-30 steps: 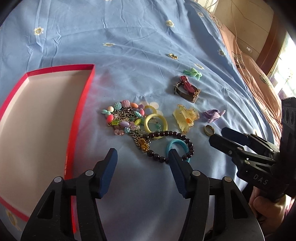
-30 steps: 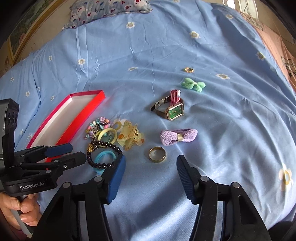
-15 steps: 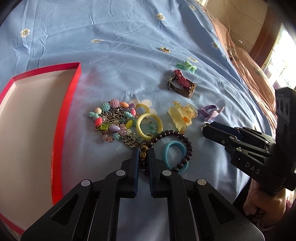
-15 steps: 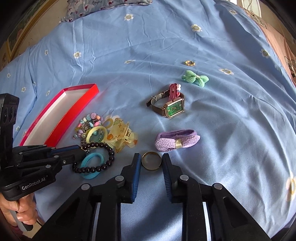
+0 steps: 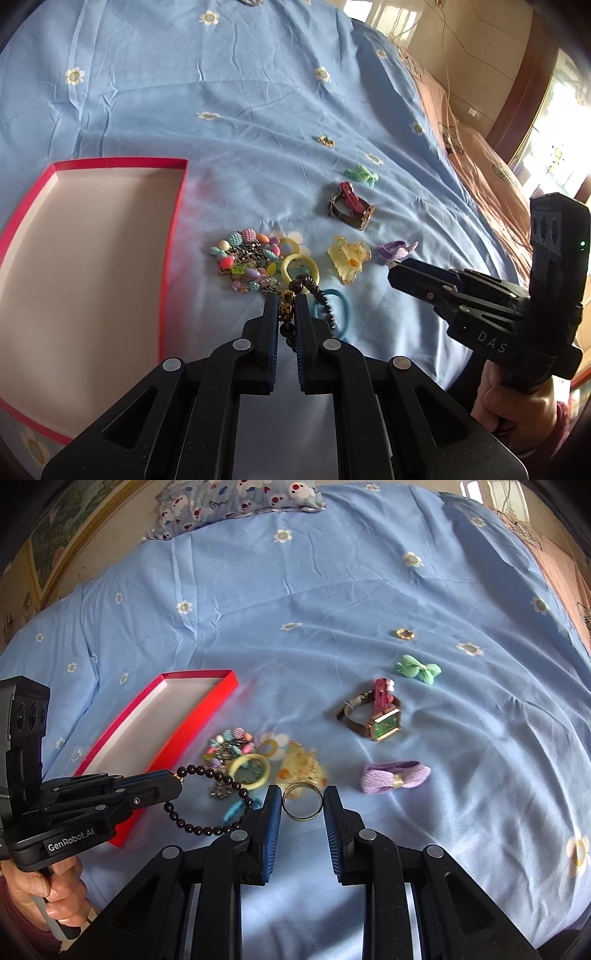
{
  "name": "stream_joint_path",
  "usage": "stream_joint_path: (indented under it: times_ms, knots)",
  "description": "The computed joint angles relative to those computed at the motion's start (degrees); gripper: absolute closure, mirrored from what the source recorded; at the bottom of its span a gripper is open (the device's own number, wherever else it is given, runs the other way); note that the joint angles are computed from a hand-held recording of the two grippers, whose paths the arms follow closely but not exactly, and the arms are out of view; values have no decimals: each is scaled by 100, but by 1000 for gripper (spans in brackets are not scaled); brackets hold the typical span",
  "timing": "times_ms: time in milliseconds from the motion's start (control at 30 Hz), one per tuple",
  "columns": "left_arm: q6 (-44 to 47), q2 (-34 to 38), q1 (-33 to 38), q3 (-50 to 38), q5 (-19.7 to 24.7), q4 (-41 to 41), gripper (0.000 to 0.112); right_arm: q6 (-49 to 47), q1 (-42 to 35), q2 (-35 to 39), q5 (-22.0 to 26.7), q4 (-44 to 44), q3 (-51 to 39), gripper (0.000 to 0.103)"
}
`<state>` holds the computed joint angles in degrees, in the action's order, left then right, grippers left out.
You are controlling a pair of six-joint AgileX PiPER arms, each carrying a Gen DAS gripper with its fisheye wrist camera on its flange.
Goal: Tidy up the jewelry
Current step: 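Carry bracelet and ring into the red box and open both tools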
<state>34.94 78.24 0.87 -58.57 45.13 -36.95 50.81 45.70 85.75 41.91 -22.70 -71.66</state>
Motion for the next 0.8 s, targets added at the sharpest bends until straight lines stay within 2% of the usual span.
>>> stream_joint_path:
  times_ms: [433, 800]
  knots:
    - [700, -222, 1449, -231, 738, -682, 106, -639, 361, 923, -4, 417, -1368, 80]
    - [1019, 364, 2346, -815, 952, -881, 106, -1689, 465, 2304, 234, 1148, -3326, 80]
